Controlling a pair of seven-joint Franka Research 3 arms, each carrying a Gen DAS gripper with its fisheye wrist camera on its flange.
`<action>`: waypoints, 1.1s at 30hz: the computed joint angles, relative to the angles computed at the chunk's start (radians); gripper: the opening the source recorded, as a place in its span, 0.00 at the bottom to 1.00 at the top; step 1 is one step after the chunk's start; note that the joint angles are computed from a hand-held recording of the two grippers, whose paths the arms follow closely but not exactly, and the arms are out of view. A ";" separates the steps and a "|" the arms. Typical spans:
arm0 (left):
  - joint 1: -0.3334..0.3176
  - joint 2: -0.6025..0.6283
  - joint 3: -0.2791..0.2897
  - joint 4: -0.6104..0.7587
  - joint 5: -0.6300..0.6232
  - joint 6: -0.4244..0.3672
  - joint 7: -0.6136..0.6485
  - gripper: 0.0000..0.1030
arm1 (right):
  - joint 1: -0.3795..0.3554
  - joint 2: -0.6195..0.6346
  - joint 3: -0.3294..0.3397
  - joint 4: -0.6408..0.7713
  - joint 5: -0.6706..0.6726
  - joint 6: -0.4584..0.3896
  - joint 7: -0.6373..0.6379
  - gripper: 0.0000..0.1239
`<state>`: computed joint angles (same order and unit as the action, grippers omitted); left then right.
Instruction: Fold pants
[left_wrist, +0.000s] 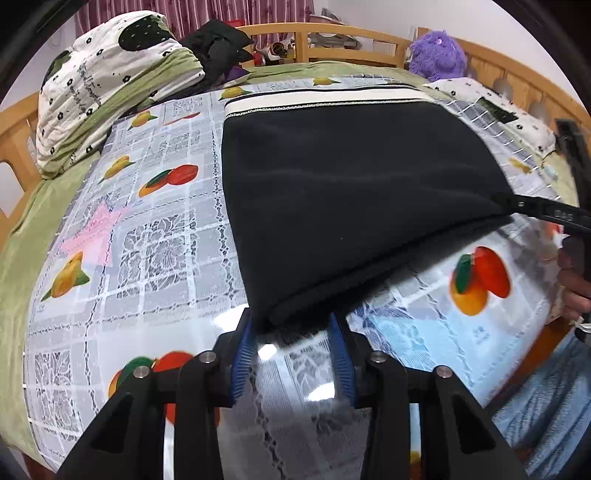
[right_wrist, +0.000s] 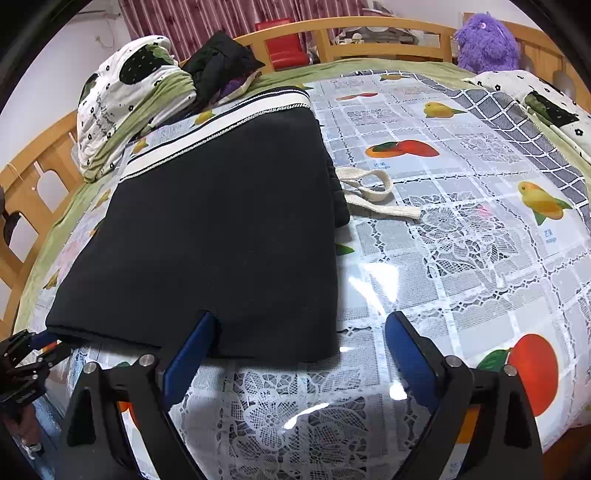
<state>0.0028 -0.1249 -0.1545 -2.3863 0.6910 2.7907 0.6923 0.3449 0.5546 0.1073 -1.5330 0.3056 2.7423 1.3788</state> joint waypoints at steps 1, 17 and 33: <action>0.006 0.008 -0.008 0.010 0.035 -0.007 -0.027 0.27 | -0.002 0.000 0.004 -0.003 0.002 0.004 -0.008 0.77; -0.018 -0.042 0.047 -0.055 -0.154 0.038 -0.007 0.15 | -0.023 0.009 0.035 0.002 0.079 0.011 -0.073 0.81; 0.006 -0.048 0.085 -0.018 -0.402 0.198 0.217 0.30 | 0.011 0.071 -0.029 0.225 0.007 -0.076 0.057 0.62</action>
